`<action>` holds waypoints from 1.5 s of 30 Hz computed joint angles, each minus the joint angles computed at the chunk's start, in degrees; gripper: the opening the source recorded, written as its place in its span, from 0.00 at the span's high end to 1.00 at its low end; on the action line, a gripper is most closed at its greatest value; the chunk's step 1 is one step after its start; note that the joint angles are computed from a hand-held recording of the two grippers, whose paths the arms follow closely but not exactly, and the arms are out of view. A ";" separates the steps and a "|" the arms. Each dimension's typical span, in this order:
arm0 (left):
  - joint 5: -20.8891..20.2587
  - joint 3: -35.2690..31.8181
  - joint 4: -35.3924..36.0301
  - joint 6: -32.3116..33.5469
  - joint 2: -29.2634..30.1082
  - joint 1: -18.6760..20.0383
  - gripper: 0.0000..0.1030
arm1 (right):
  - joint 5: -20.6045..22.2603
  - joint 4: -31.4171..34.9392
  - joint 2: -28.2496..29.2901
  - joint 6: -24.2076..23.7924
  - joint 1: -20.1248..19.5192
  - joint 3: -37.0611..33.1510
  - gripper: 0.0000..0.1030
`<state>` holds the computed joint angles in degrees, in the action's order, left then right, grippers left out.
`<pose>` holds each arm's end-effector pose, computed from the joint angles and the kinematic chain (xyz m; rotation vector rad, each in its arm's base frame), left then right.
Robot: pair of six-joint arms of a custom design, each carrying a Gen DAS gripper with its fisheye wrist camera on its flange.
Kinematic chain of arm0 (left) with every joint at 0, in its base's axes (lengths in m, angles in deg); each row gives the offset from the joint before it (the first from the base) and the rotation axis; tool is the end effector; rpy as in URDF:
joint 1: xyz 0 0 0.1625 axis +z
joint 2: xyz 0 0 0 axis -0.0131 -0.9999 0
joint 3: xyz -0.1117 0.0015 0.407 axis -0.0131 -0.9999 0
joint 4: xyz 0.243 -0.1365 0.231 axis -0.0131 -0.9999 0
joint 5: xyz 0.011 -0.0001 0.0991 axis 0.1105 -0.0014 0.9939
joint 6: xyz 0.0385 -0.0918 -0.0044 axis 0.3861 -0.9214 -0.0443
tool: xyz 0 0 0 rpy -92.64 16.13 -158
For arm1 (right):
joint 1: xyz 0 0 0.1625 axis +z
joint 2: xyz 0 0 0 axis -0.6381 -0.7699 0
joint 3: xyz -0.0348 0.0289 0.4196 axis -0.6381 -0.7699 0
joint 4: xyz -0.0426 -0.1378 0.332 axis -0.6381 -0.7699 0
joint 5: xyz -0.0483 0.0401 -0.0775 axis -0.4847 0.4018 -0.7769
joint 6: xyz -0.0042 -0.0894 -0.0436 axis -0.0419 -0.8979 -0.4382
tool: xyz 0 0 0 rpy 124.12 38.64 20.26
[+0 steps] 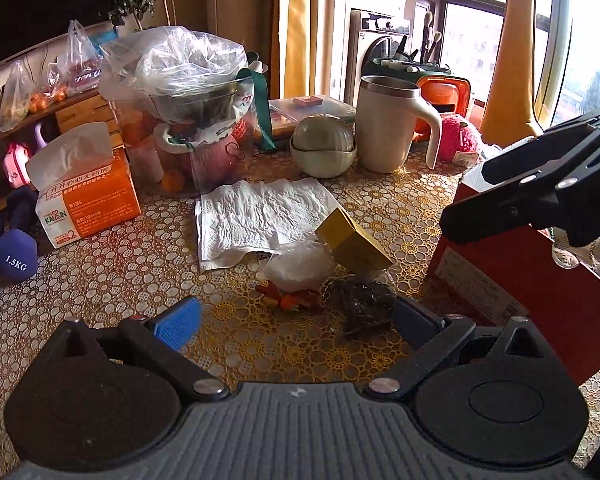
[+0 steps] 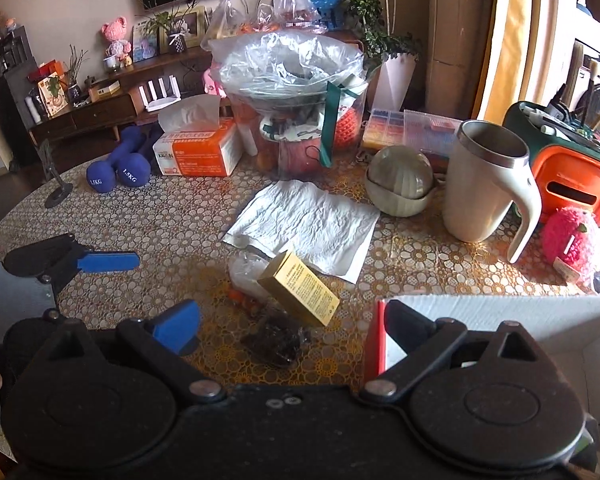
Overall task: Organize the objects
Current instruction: 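Grasp the clear bag of white beads with the left gripper while the right gripper grasps the yellow box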
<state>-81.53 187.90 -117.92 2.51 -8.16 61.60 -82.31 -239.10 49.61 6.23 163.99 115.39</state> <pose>-0.0462 -0.4650 0.3383 0.9270 2.3284 -0.8043 0.4060 -0.4629 0.0590 0.7456 -2.4227 0.6956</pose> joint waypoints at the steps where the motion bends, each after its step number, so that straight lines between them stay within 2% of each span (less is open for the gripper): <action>1: -0.38 -0.34 -1.12 1.02 0.98 0.53 0.01 | 0.51 1.86 0.26 -0.86 -0.53 -1.26 0.05; 8: -4.23 -2.79 -5.99 6.22 6.54 3.90 0.01 | 2.96 16.55 2.36 -5.12 -2.74 -9.64 0.07; 17: -8.38 -5.69 -7.84 8.13 11.34 7.39 0.02 | 5.93 24.24 5.16 -11.61 -5.20 -15.81 0.20; 21: -9.79 -7.11 -7.12 8.84 12.74 8.16 0.14 | 7.20 26.61 6.20 -13.36 -6.07 -17.96 0.25; 24: -10.74 -7.63 -6.68 9.50 13.32 8.50 0.28 | 8.46 28.65 6.54 -13.23 -6.80 -19.38 0.31; 30: -11.21 -7.51 -7.42 10.07 13.67 8.68 0.39 | 9.75 26.91 6.51 -13.52 -7.45 -18.85 0.44; 31: -11.35 -7.47 -7.51 10.01 13.61 8.71 0.41 | 9.44 25.95 6.45 -13.64 -7.43 -18.42 0.49; 33: -10.70 -7.25 -8.13 9.69 13.61 8.54 0.55 | 8.62 24.08 6.22 -12.83 -7.41 -17.55 0.60; 34: -10.03 -7.24 -8.47 9.59 13.75 8.42 0.56 | 8.49 23.52 6.01 -12.18 -7.51 -17.16 0.66; 40: -10.04 -7.19 -8.25 8.84 13.38 8.25 0.66 | 8.83 19.07 5.28 -11.74 -7.41 -14.42 0.70; 45: -9.50 -6.74 -7.95 7.68 12.03 7.60 0.67 | 9.86 14.06 4.51 -10.76 -7.16 -11.72 0.72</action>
